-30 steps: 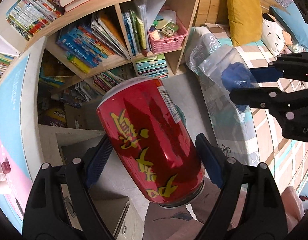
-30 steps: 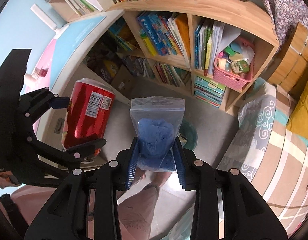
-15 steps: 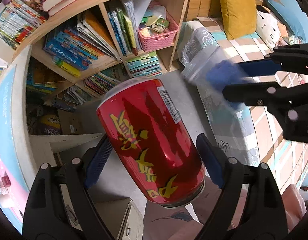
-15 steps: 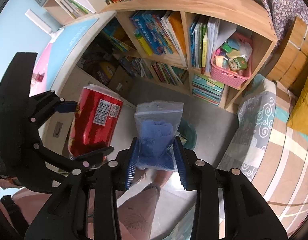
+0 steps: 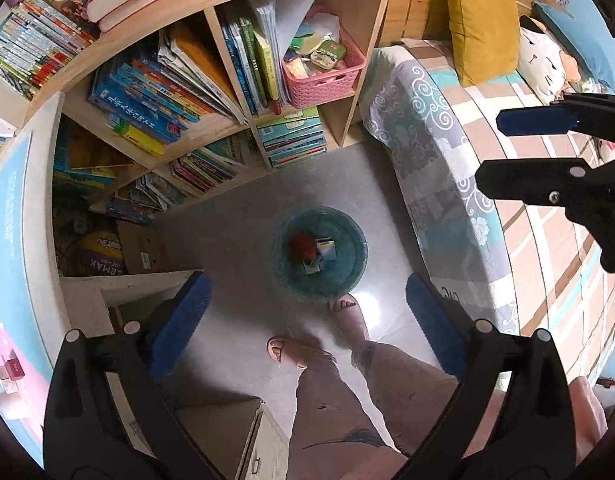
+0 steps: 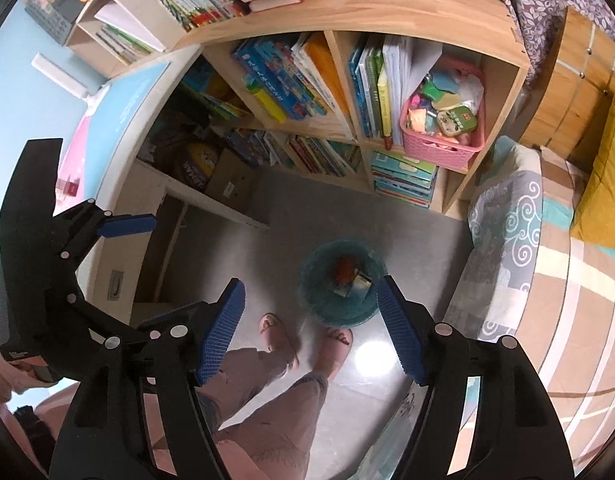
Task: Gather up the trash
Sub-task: 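Open both tools to drop the can and bag into the wastebasket, then move both open tools back over the mat toward the gum pack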
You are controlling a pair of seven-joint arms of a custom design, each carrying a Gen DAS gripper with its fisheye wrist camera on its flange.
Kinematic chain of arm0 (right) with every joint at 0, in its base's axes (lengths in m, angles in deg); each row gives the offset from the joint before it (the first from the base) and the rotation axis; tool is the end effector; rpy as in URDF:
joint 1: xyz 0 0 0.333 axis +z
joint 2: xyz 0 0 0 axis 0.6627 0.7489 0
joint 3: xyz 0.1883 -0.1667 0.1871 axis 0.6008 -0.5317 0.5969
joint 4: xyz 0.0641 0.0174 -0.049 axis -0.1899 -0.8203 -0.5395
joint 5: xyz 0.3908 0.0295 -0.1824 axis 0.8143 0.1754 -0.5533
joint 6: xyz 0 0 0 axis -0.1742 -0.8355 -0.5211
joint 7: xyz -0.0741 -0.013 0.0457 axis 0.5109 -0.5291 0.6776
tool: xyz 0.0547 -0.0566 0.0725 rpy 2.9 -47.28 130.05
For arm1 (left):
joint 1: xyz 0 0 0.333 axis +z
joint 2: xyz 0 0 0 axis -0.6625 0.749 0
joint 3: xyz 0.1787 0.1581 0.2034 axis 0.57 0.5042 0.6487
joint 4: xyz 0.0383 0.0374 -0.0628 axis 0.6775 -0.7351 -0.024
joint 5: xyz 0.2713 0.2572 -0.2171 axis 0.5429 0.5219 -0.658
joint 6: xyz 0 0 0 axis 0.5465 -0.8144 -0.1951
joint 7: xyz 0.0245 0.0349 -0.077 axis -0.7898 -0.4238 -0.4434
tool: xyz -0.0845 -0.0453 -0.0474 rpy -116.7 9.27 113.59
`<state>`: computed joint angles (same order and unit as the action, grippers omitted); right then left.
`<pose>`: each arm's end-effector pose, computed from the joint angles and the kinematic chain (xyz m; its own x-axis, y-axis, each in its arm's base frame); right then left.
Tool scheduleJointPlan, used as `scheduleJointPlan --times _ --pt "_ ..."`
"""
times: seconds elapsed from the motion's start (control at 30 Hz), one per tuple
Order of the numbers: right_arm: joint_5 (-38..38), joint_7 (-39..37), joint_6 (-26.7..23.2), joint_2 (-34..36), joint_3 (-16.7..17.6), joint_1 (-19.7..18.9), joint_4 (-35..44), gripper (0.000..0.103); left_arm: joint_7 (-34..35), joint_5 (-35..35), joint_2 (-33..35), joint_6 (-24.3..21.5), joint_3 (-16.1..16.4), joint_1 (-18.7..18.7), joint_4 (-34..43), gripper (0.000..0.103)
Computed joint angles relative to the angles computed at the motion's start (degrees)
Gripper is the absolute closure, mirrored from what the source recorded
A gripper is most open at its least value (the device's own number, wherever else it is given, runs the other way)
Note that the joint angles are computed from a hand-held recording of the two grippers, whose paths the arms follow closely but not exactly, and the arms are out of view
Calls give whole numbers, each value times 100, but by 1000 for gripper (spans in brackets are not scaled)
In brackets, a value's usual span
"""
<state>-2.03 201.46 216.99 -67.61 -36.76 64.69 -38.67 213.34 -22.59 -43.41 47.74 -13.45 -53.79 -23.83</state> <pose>0.4800 0.2637 0.5123 -0.5026 -0.8256 -0.2565 -0.8015 0.5562 -0.2199 0.5807 -0.2639 0.4601 -0.9715 -0.2357 0.0257 -0.2362 0.9527 -0.1912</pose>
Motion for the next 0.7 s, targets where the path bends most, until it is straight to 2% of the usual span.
scheduleJointPlan --times 0.4,0.7 --pt "90 -524 -33 364 -52 -33 409 34 -255 20 96 37 102 111 205 7" --pt "237 -1477 -39 1378 30 -122 1601 34 -704 22 293 104 310 413 617 7"
